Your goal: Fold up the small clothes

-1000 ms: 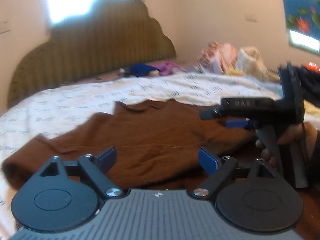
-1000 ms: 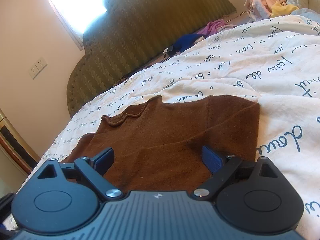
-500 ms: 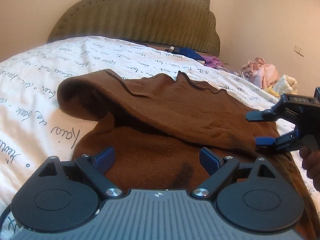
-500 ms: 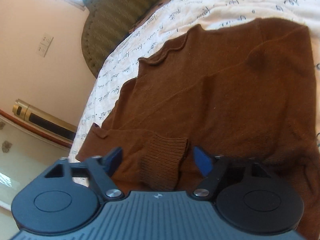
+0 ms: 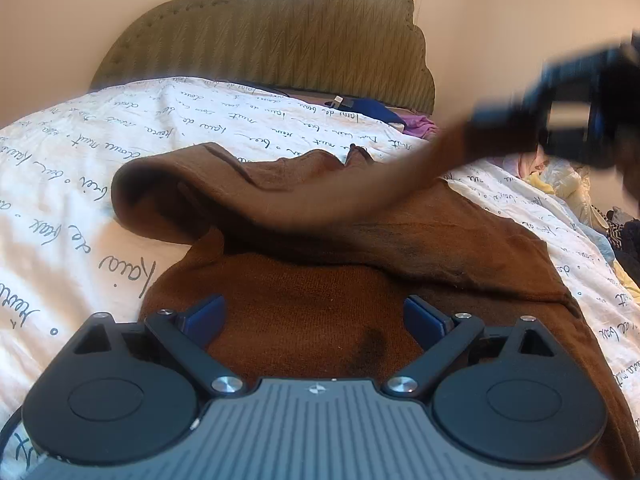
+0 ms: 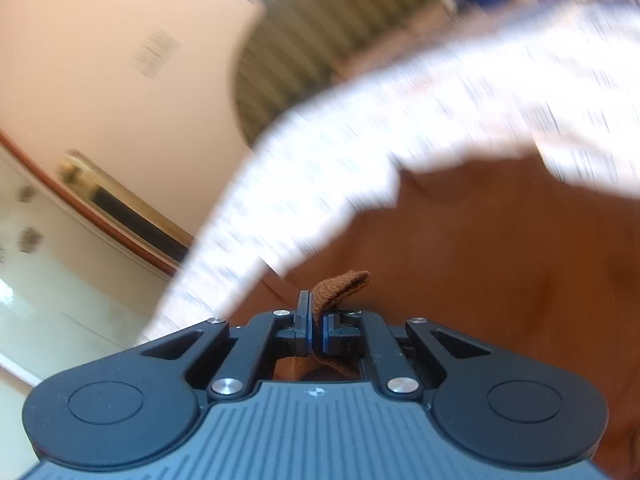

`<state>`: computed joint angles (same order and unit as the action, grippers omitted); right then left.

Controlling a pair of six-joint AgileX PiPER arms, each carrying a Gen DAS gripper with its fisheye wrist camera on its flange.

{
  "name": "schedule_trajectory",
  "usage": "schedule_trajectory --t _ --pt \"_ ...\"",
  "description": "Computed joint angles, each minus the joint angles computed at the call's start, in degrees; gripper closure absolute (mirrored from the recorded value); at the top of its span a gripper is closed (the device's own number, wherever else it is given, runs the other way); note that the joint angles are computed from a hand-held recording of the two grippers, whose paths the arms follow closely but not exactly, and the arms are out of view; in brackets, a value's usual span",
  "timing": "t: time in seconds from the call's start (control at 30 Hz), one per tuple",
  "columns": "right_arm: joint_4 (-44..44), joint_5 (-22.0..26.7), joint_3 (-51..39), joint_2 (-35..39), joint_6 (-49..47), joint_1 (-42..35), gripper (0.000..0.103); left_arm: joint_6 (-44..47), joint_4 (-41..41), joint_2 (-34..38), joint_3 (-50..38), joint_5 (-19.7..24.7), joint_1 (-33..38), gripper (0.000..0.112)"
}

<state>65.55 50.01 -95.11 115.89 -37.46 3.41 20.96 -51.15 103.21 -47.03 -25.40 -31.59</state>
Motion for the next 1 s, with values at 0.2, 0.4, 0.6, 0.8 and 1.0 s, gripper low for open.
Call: schedule_trajectory --t 0.2,0.4,0.6,0.8,1.0 --pt "0.82 4.36 -7.92 -3.90 0.46 -4.22 0.099 -2.45 1.98 -0.36 0.60 0.03 0.39 0.018" --pt "-3.90 2.40 -1.12 -4.17 2.04 -12.06 0.099 -7.24 6.24 -0.68 1.48 -0.24 1.13 0.017" --pt "-5.73 -0.83 7.21 1.23 1.64 -16.99 0.099 -4.26 2.92 -1.33 1.51 -2.03 0.37 0.017" --pt "-2.44 -0.67 11.31 2.67 -2.85 -19.10 0.099 -2.03 3.93 -2.57 -8.00 6.20 10.25 0.017" --pt "-1.55 0.03 9.69 5.05 -2.83 -19.92 0.099 -24.93 19.95 15.15 -37.23 39.00 23.93 0.047"
